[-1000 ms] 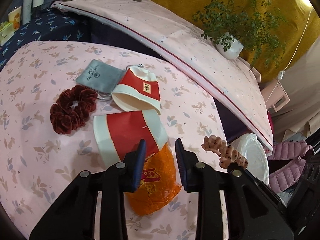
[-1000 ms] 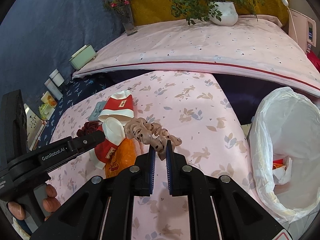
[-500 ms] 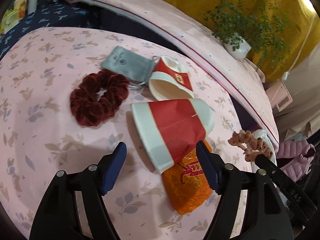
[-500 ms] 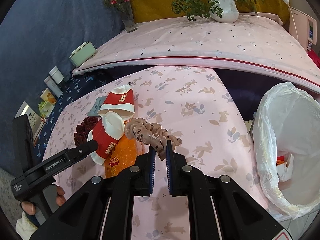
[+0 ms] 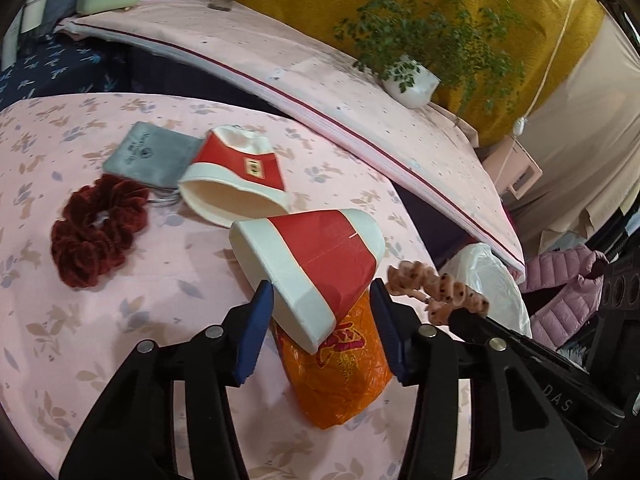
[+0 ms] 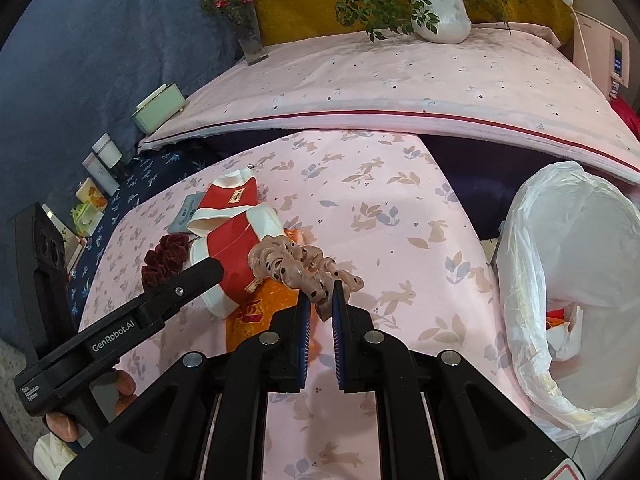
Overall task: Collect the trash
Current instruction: 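Hold the bracelet in the right tool while the left tool reaches the red-white cup, then grasp the red-and-white paper cup rim with the left tool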
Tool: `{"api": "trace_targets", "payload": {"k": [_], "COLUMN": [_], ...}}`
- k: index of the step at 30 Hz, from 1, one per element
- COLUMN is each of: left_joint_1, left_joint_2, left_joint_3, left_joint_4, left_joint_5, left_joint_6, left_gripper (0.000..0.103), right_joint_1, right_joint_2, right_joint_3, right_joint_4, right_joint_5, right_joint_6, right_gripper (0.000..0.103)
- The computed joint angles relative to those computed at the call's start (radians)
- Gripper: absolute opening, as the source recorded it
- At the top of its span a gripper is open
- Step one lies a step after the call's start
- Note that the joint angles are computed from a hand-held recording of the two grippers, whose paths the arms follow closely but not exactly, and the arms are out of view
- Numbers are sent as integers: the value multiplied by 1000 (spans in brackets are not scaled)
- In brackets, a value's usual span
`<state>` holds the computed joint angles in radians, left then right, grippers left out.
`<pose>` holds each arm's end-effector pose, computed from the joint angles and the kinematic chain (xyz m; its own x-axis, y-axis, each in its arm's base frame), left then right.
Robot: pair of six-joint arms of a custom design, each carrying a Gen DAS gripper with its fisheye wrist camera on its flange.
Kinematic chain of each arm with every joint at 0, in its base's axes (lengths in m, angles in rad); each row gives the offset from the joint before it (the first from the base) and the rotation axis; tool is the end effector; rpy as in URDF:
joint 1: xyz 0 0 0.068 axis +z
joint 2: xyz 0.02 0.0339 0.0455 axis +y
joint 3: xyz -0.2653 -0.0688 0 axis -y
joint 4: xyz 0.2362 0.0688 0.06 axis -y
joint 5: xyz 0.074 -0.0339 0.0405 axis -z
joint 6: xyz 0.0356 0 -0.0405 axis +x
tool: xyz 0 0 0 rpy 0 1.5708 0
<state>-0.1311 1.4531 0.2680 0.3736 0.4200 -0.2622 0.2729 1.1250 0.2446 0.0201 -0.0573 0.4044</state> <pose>0.2029 -0.0414 0.1034 -0.7976 -0.1336 -0.5882 0.1977 0.8634 -0.4641 0.1668 0.0488 0.1259 -0.7911 0.1865 -0.5825 0.0068 0.9550 0.2965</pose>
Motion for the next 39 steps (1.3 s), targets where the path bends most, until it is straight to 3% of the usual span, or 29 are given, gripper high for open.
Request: {"api": "trace_targets", "payload": {"k": [14,23,27,29,31,37,39], "left_joint_1": [-160,-145,-153,-155,-157,-199,-229], "left_joint_2": [160,154,180,189,198,151,111], "left_joint_3": [56,86,102,109,121,112,111], "left_joint_4": [71,74,87,93,85,69,39], "left_joint_5": [-55,4,-6,-1,4,-46,-81], "left_joint_6": [-90,-98,-99,-94,-91,-96,-100], "left_gripper": [47,47,46,31,24,5,4], "right_joint_1": [-165,-205,-214,-221,-241,-301,-312], "right_joint_2": [39,315,366,370,360,242,175], "right_joint_3": [52,157,162,152,136,88,80], "right_joint_4": [10,142,176,186,192,131,78], "right_joint_5": [-66,-151,-183,-186,-193,-198,-186], "right_joint_6": [-95,-148,-151,-146,-142,-148,-161], "right_gripper": [10,10,10,10,10,10,10]}}
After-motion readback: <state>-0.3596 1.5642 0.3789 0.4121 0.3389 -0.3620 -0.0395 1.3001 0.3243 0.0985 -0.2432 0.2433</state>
